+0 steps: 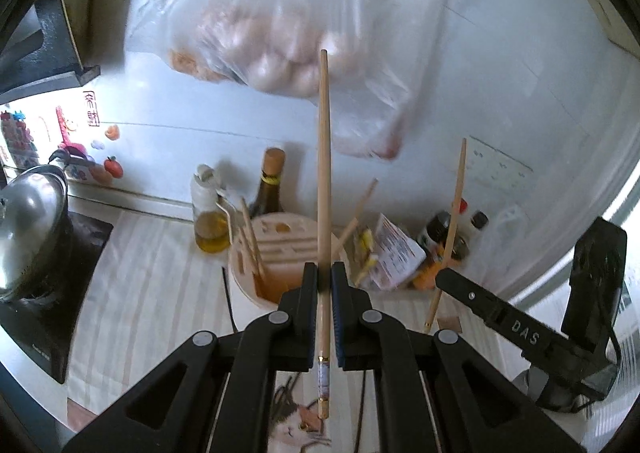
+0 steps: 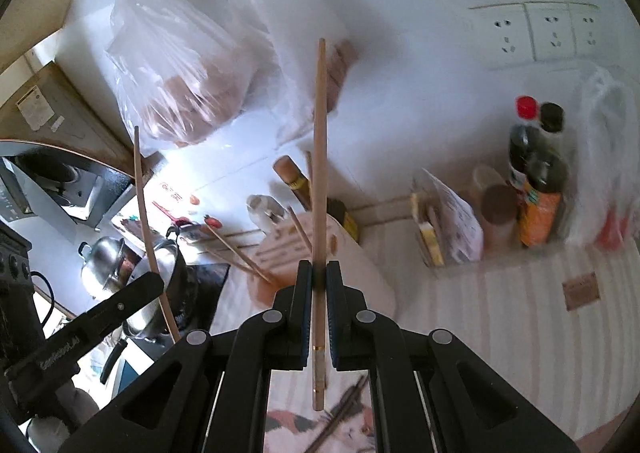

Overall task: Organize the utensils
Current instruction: 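Carry both held chopsticks up to the cream holder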

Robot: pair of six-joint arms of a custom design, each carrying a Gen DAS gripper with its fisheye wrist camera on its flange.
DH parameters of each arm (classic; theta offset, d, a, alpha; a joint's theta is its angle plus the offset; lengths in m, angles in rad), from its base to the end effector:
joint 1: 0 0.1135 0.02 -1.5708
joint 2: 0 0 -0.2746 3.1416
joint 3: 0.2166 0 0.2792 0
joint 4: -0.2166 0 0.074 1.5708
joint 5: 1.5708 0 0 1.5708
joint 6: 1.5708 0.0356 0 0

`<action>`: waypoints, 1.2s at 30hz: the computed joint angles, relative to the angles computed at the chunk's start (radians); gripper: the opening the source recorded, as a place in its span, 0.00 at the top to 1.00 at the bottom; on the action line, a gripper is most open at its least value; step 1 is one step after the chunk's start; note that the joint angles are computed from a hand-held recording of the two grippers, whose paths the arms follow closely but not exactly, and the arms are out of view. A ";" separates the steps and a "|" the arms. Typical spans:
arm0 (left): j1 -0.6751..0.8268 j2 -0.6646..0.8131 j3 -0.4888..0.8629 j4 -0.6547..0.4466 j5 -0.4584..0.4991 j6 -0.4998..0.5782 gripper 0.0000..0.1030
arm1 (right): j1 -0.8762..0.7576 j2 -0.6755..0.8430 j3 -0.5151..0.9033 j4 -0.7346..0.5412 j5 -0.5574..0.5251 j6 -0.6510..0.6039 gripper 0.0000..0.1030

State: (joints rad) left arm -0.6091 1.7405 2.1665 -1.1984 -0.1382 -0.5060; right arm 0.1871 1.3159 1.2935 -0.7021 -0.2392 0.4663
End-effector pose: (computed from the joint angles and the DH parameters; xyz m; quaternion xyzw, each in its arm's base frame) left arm 0.3047 -0.2066 0.4752 0.0206 0.9193 -0.1512 0.3627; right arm 0.2991 0.0652 0.3611 0.0775 0.9033 0.2339 0.3512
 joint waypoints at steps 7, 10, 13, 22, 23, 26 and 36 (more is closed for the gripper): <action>0.061 0.047 0.048 0.037 0.012 0.024 0.96 | 0.032 0.053 -0.033 0.164 0.041 0.024 0.93; 0.069 0.058 0.049 0.065 0.004 0.037 0.96 | 0.048 0.057 -0.064 0.249 0.065 0.030 0.93; 0.081 0.078 0.058 0.078 0.016 0.047 0.96 | 0.066 0.071 -0.086 0.331 0.088 0.028 0.93; 0.114 0.073 -0.035 0.194 0.034 0.067 0.96 | 0.104 0.153 -0.084 0.474 0.141 0.024 0.93; 0.120 0.070 -0.055 0.216 0.039 0.070 0.96 | 0.107 0.162 -0.089 0.493 0.148 0.024 0.93; 0.135 0.066 -0.095 0.264 0.044 0.082 0.96 | 0.114 0.192 -0.100 0.548 0.159 0.017 0.93; 0.150 0.018 -0.289 0.410 0.062 0.110 0.96 | 0.149 0.206 -0.221 0.756 0.232 -0.014 0.93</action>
State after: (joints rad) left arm -0.4596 1.7586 1.8774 -0.7881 -0.0761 -0.3963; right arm 0.3358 1.5224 1.0729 0.0538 -0.0072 0.4527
